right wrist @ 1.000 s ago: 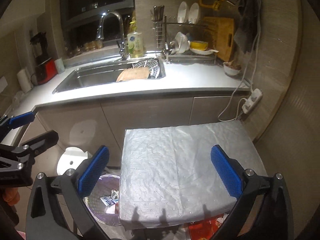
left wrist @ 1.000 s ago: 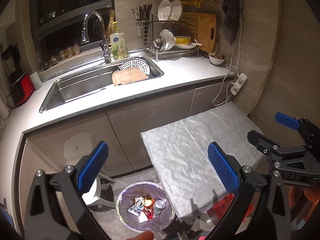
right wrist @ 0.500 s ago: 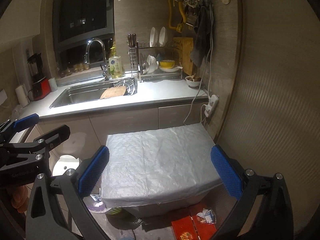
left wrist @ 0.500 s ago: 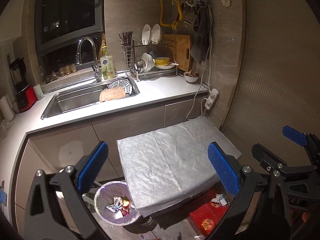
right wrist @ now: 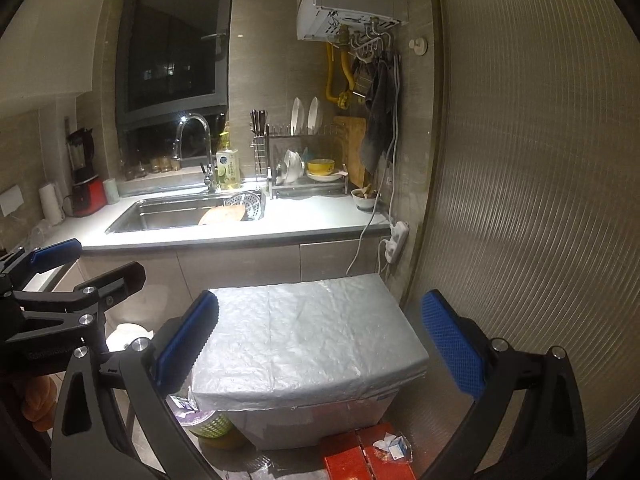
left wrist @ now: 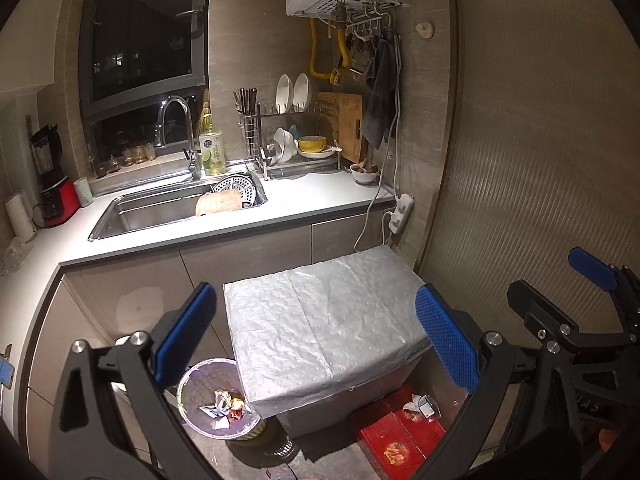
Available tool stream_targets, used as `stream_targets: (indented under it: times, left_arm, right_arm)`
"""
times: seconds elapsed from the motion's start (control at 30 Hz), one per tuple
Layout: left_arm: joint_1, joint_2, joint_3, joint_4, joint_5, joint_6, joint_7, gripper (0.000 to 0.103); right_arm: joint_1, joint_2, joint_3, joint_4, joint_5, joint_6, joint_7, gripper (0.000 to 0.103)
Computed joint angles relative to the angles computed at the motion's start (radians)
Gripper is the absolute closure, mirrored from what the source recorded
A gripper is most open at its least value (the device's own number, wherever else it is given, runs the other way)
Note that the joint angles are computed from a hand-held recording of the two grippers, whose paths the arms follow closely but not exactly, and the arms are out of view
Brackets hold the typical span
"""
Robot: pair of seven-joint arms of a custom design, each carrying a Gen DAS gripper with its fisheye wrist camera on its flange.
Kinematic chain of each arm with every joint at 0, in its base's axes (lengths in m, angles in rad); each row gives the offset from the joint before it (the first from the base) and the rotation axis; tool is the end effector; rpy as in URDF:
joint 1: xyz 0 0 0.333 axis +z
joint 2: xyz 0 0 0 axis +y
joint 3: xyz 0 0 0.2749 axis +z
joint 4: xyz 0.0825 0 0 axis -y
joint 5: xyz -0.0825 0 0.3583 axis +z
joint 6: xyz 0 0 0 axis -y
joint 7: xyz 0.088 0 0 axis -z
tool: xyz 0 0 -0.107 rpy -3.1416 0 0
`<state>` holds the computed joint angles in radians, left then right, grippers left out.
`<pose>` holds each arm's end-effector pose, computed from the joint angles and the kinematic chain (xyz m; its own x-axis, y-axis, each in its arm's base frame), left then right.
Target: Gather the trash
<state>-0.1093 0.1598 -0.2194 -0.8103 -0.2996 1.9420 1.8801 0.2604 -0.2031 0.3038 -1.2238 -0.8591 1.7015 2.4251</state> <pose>0.4812 -0.1638 0.8790 -0.6176 -0.7864 0.0160 -0.4148 0.3084 -0.8561 0.3693 0.1848 0.8764 -0.4662 -0.8845 0.0166 -0.3978 0.1928 -0.8970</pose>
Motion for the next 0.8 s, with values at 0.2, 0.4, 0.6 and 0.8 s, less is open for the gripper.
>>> stream_targets:
  times: [0.2,0.4,0.6,0.8]
  left_arm:
    - [0.003,-0.047,0.008,-0.057,-0.008,0.03,0.006,0.008]
    - [-0.002,-0.076,0.018,-0.1,-0.01,0.044,0.007,0.008]
    - [-0.009,-0.07,0.019,-0.091,0.003,0.045,-0.003,0.008]
    - [-0.013,-0.064,0.017,-0.087,0.019,0.055,0.005,0.008]
  right_arm:
    - [-0.009,-0.032,0.0,-0.038,0.011,0.035,0.01,0.002]
    - [-0.03,-0.042,0.01,-0.05,0.025,0.052,0.014,0.002]
    - [-0.038,-0.041,0.016,-0.049,0.032,0.055,0.017,0.002]
    - [-0.039,-0.036,0.015,-0.046,0.04,0.066,0.019,0.002]
